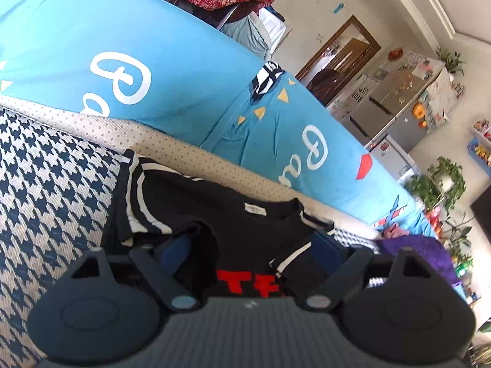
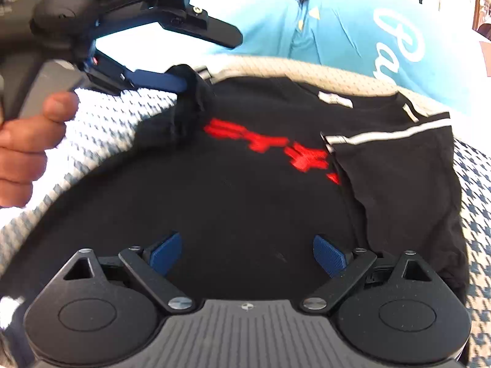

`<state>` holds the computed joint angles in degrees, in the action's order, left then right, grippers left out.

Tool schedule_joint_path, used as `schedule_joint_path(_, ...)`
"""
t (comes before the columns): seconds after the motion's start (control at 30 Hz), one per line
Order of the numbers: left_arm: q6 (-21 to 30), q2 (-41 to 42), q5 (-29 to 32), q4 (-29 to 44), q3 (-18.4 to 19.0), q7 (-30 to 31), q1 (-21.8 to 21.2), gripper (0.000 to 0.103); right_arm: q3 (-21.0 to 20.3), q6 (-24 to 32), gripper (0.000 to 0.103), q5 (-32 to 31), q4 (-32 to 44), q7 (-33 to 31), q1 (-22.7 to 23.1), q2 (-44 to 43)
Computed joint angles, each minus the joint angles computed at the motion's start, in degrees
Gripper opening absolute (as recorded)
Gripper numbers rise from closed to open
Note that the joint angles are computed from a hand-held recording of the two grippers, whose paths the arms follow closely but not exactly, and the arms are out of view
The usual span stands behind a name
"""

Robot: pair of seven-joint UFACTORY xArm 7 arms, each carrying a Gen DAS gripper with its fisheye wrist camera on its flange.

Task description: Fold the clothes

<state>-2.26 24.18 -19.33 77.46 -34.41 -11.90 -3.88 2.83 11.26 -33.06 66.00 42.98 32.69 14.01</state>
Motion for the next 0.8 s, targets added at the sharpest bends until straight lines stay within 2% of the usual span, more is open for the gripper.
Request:
schedule_joint_path(0.07,1.2,0.3,-0.8,0.3,-0.6,-0.3,0.8,0.087,-2.2,-3.2,0.093,-3.6,-0.1,3.2,1.5,0.2)
schedule_joint_path(0.2,4.0,0.2,-2.9,0.7,2.0,-1.7,-0.9,0.087,-7.5,-8.8,0.093,-9.5,1.9,10.2,5.5,2.3)
schedule_joint_path(0.27,2.4,0.2,-5.5,0.3,-1.4,1.0,1.9,0.087,-11.2,-11.4,0.093,-11.0,3.4,13.2,8.5,4.0)
schedule_joint_path(0.33,0.1,0.6,-7.5,-0.4,-7.0,4.3,6.6,0.087,-16.7,-13.0,0.093,-12.4,5.1,16.4,13.2,5.7)
schedule_joint_path(0.43,-1.9,0.5,-7.2,-1.4,-12.9,6.4,11.8,0.09,-25.1,-15.3,0.093,-12.9,6.8,20.2,20.2,8.2)
schedule_joint_path(0.5,-3.0,0.6,-6.3,-2.1,-15.7,6.1,14.6,0.092,-26.5,-16.9,0.093,-11.1,7.3,20.2,21.0,9.5)
schedule_joint_path(0.67,-2.7,-1.0,-4.5,-3.2,-11.0,0.0,12.6,0.093,-28.0,-19.5,0.093,-6.2,8.2,18.7,22.0,11.8)
schedule_joint_path(0.8,-2.5,-0.4,-3.1,-3.0,-9.1,-3.3,11.4,0.093,-31.0,-21.7,0.093,-2.8,9.6,16.9,24.7,14.2)
